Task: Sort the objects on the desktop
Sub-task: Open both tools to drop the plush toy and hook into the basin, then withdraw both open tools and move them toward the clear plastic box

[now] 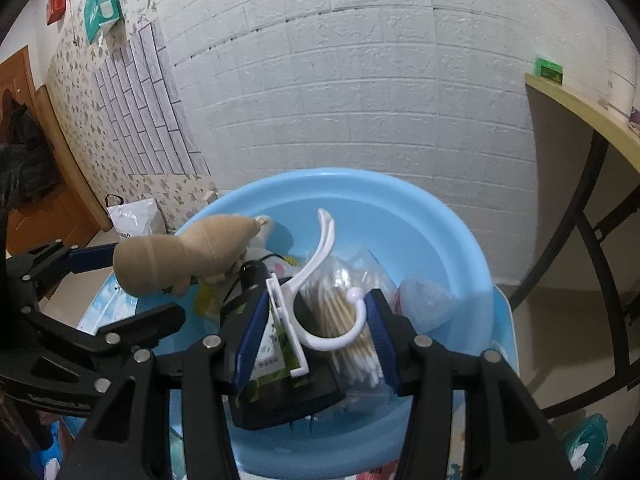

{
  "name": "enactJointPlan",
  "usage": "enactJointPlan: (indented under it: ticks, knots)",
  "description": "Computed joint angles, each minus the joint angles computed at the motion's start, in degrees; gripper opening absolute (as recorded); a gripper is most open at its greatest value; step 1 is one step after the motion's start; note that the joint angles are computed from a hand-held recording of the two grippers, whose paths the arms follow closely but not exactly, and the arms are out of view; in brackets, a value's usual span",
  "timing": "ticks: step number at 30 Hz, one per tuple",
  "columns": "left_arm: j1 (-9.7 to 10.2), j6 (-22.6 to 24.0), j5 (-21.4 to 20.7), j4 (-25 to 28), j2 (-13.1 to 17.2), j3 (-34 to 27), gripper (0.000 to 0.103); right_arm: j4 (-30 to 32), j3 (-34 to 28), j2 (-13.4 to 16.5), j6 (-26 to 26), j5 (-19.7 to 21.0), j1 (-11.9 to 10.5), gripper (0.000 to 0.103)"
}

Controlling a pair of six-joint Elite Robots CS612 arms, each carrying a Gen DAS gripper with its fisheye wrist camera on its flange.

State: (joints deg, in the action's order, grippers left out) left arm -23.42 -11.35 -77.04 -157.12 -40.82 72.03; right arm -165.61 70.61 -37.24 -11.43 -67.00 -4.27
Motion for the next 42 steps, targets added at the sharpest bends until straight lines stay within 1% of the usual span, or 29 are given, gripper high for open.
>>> enactJointPlan:
  ticks: [2, 4, 5, 6, 8, 13, 22, 25, 28, 30, 34, 37, 39, 42]
  knots:
    - [-0.53, 1.4, 2.3, -1.2, -0.4, 1.1, 0.096, -0.7, 0.6, -0.3, 0.0, -0.1, -0.1, 0.05]
    - [-1.13, 3.2, 4.5, -4.4, -1.0, 2.9, 0.096, -2.0, 1.5, -0.7, 0.7, 0.1, -0.2, 0.054]
    - [-1.26, 3.6, 4.7, -5.8, -1.3, 3.6, 0.096, -2.8, 2.0, -1.0, 1.0, 0.2, -0.3, 0.059]
    - [-1.29, 3.7, 4.4, -6.9, -1.6, 4.2, 0.096, -3.3, 2.3, -1.2, 1.2, 0.2, -0.3, 0.064]
    - [-1.24, 3.3, 3.7, -7.7, -2.1, 5.0, 0.096, -3.9, 2.9, -1.5, 1.1, 0.1, -0.3, 0.067]
    - [-0.87, 1.4, 0.9, -8.0, -3.2, 6.8, 0.096, -5.1, 5.2, -2.8, 1.1, 0.6, -0.4, 0.067]
    - [-1.43, 1.5, 2.7, -9.8, -4.5, 9.9, 0.096, -7.8, 9.0, -4.7, 2.4, 1.4, -0.7, 0.069]
    - [-1.41, 1.4, 3.4, -10.0, -4.8, 10.5, 0.096, -7.8, 9.9, -5.2, 1.9, 1.5, -0.6, 0.077]
    - [-1.19, 0.0, 4.1, -10.0, -5.3, 11.4, 0.096, -7.8, 11.0, -5.6, 1.7, 2.2, -0.8, 0.082]
    - [-0.94, -0.8, 4.0, -10.5, -5.7, 12.1, 0.096, -8.3, 11.8, -5.9, 1.9, 2.6, -0.9, 0.088]
    - [-0.62, -1.3, 3.1, -12.9, -6.3, 14.0, 0.096, -8.9, 13.0, -6.5, 2.1, 3.0, -1.3, 0.09]
    - [-0.44, -2.1, 3.0, -12.7, -6.5, 14.9, 0.096, -9.1, 13.6, -6.6, 2.6, 2.8, -1.5, 0.091]
    - [-0.36, -2.8, 2.5, -12.3, -6.7, 15.4, 0.096, -9.3, 14.0, -6.7, 3.1, 2.9, -1.6, 0.097]
    - [-0.25, -3.6, 1.5, -13.1, -6.9, 16.5, 0.096, -9.3, 14.7, -6.8, 3.2, 3.0, -1.8, 0.098]
